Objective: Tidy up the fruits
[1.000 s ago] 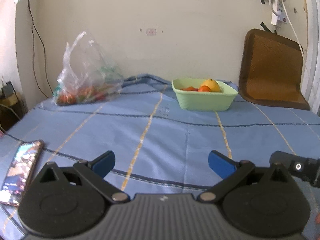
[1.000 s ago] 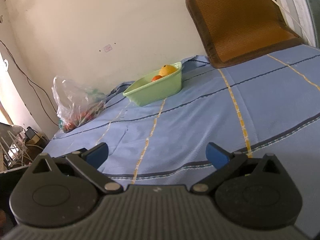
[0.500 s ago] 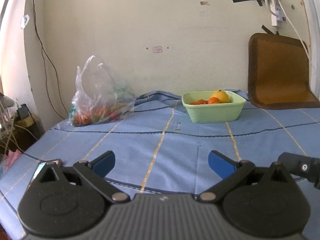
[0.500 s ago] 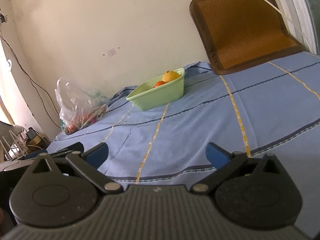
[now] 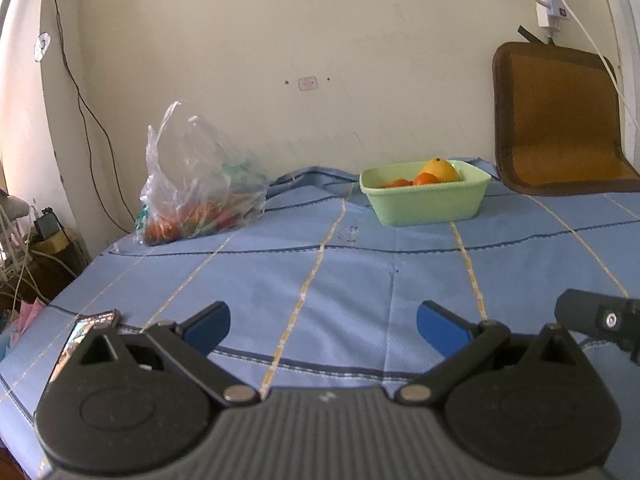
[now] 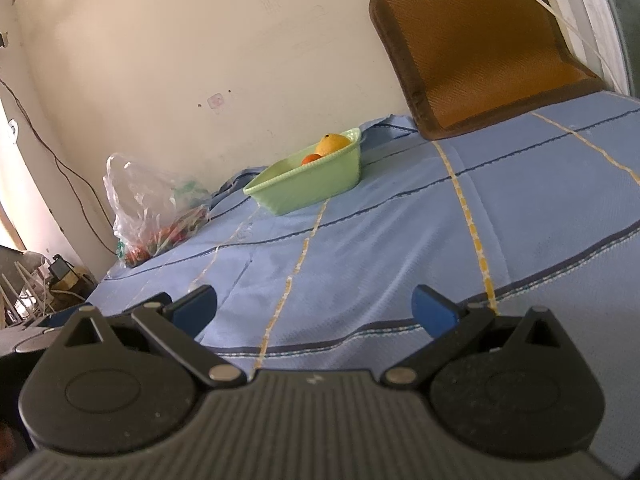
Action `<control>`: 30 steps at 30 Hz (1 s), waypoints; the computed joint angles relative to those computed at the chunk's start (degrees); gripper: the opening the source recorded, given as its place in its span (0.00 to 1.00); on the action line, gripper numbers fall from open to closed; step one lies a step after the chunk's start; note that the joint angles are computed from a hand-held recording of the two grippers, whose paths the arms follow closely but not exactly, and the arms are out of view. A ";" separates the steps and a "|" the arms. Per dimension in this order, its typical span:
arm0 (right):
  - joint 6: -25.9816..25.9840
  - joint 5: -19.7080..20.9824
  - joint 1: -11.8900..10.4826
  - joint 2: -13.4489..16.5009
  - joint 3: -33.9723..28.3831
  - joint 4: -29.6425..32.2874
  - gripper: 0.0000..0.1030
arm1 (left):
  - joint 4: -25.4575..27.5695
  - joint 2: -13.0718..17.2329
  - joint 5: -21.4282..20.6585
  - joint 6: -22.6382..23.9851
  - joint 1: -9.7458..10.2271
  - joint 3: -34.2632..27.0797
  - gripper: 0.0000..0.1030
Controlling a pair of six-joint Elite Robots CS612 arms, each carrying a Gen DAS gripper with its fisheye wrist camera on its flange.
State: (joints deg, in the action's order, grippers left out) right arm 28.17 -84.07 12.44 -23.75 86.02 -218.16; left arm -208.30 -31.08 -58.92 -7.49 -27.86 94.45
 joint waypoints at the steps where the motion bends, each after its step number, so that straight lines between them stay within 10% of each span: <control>1: 0.01 -0.08 0.01 0.03 0.02 -0.06 1.00 | 0.20 0.04 0.01 0.05 -0.04 -0.07 1.00; 30: 1.24 1.29 -0.52 0.68 -0.40 0.71 1.00 | 4.52 1.63 3.33 1.90 -0.84 -2.38 1.00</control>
